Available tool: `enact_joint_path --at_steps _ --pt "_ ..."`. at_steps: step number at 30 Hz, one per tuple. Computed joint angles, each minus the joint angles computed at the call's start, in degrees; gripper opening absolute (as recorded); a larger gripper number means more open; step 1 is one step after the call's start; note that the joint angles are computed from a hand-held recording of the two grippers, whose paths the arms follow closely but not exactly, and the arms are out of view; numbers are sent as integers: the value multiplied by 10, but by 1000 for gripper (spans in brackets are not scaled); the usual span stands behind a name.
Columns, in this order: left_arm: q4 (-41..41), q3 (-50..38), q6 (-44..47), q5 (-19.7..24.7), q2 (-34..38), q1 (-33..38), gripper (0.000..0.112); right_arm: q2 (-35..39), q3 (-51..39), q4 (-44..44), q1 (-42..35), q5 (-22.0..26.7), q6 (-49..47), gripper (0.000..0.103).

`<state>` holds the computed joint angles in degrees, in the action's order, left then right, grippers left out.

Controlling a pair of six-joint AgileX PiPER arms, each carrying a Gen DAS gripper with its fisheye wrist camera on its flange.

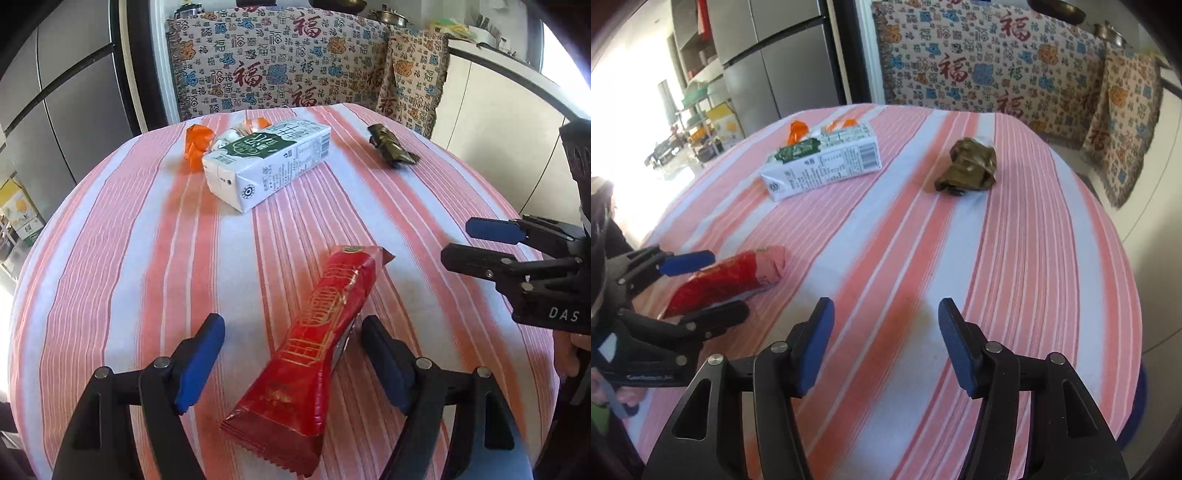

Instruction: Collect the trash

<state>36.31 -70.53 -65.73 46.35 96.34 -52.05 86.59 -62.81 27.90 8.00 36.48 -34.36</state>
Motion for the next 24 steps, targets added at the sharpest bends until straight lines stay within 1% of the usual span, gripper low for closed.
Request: enact_joint_path --at_steps 1,3,6,7,8,9,10,13,15,16,18,19,20,21,22,23,24 --pt "2 -1 4 5 1 -3 79 5 -8 -26 3 -1 17 73" --pt "6 -4 6 13 3 -8 79 20 -29 -66 3 8 49 73" --pt "5 -1 5 9 1 -7 79 52 -83 -100 -9 21 111 73" --pt "7 -2 4 12 2 -8 79 74 -121 -112 -9 31 140 77" --pt "8 -4 1 15 4 -11 80 99 -161 -131 -5 43 171 88" --pt "8 -5 0 16 5 -11 81 130 -210 -147 -1 64 199 93" --pt "5 -8 3 17 7 -9 82 156 -251 -159 3 76 222 94" --pt "-1 -14 6 23 11 -2 86 250 -394 -217 22 134 300 94" --pt "6 -14 -3 28 11 -5 87 299 -464 -247 33 162 324 94" --pt "7 -16 -7 31 13 -6 87 320 -492 -253 36 176 327 93" --pt "7 -14 -9 31 11 -5 88 346 -521 -243 36 194 321 83" --pt "7 -13 -10 30 11 -5 88 353 -526 -242 35 201 321 70" --pt "7 -14 -10 31 10 -5 88 350 -515 -252 37 195 327 52" --pt "7 -13 -10 31 10 -5 88 334 -483 -257 36 167 325 49" --pt "7 -13 -11 30 10 -5 88 318 -454 -253 35 150 314 48" --pt "7 -13 -11 31 10 -5 88 303 -431 -249 33 140 301 46" --pt "8 -14 -11 31 11 -5 88 287 -409 -243 33 133 287 46"
